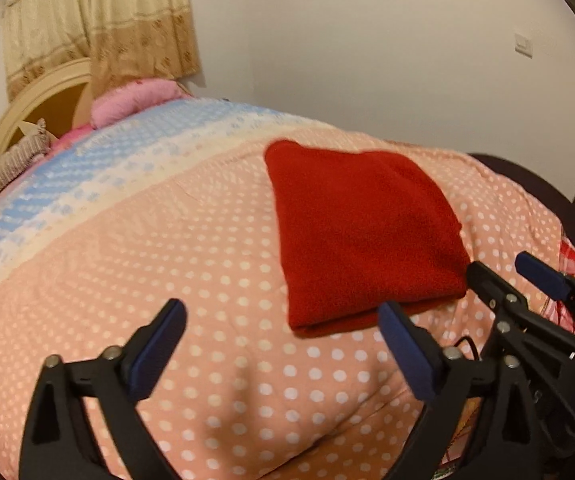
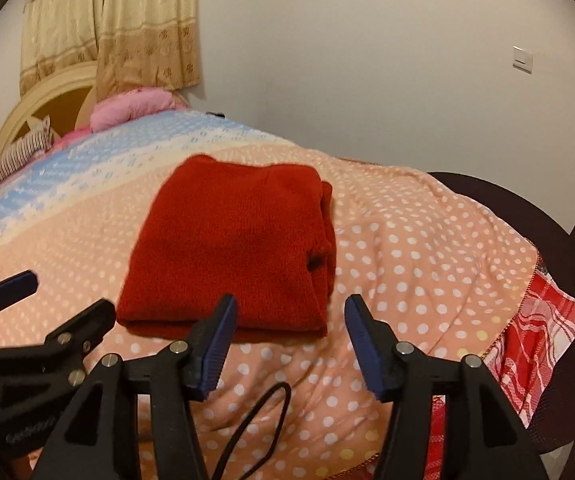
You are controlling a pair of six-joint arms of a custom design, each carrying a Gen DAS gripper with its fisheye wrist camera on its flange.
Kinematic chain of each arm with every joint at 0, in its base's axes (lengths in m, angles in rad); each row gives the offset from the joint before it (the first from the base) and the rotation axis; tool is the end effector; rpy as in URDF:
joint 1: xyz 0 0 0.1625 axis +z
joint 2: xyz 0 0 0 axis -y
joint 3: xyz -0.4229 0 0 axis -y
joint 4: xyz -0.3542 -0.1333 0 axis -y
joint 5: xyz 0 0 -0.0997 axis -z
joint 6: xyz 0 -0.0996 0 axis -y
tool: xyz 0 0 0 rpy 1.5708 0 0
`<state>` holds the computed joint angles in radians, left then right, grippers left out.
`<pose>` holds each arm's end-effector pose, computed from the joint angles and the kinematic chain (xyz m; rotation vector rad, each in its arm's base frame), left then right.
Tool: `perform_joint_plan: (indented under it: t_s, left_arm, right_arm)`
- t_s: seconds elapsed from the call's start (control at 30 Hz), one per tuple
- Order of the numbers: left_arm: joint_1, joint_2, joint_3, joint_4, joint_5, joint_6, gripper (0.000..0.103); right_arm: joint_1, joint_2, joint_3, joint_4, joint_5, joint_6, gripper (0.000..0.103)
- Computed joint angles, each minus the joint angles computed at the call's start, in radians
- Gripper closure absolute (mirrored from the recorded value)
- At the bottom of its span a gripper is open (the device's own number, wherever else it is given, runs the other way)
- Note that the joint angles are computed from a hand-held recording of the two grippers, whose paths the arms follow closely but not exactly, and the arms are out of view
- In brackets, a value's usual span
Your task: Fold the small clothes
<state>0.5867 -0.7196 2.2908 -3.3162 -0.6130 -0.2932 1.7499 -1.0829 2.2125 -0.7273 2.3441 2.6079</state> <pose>-0.2359 -0.4147 0.0479 0.6869 2.2194 -0.8811 0.1297 -0.3587 0.0961 0.1888 -2.0154 1.1319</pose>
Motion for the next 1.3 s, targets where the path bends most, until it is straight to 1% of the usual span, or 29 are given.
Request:
perform_joint_plan:
  t_s: [0.07,0.17,0.23,0.3,0.37,0.43,0.6,0.73,0.8,0.9,1.03,1.13,1.3]
  left_arm:
    - [-0.011,-0.009,0.014,-0.041,0.016,0.003,0.0]
    - [-0.03,-0.031,0.029,-0.064,0.04,-0.014,0.0]
    - [-0.037,-0.056,0.027,-0.017,0.058,-0.058,0.0]
    - [-0.041,-0.075,0.026,0.024,0.069,-0.094,0.0]
    - [-0.043,-0.083,0.036,-0.006,0.063,-0.083,0.0]
    - [-0.05,-0.086,0.045,-0.031,0.075,-0.08,0.0]
    - [-0.081,-0.082,0.064,-0.084,0.121,-0.054,0.0]
    - [-0.115,-0.069,0.083,-0.165,0.173,-0.02,0.0]
    - [-0.121,-0.068,0.087,-0.197,0.171,-0.002,0.0]
    - [-0.12,-0.07,0.09,-0.252,0.144,0.041,0.0]
    - [-0.125,-0.045,0.087,-0.317,0.16,0.085,0.0]
    - [-0.123,-0.041,0.082,-0.309,0.161,0.084,0.0]
    - [-0.124,-0.033,0.076,-0.306,0.166,0.089,0.0]
  right_arm:
    - [0.014,-0.014,0.004,-0.002,-0.001,0.014,0.045]
    - [0.054,-0.021,0.004,-0.04,0.034,-0.013,0.038]
    - [0.081,-0.042,0.021,-0.082,0.039,-0.027,0.032]
    - [0.101,-0.07,0.036,-0.106,0.031,-0.022,0.029]
    - [0.12,-0.102,0.049,-0.116,0.022,-0.003,0.026]
    - [0.139,-0.129,0.06,-0.127,0.018,0.009,0.024]
    - [0.179,-0.165,0.075,-0.184,0.043,-0.031,0.019]
    - [0.203,-0.174,0.097,-0.261,0.052,-0.084,0.018]
    - [0.215,-0.169,0.107,-0.304,0.06,-0.116,0.017]
    - [0.224,-0.163,0.118,-0.354,0.067,-0.156,0.017]
    - [0.228,-0.159,0.136,-0.41,0.067,-0.189,0.017]
    - [0.225,-0.154,0.149,-0.458,0.067,-0.221,0.017]
    - [0.218,-0.145,0.144,-0.456,0.073,-0.22,0.017]
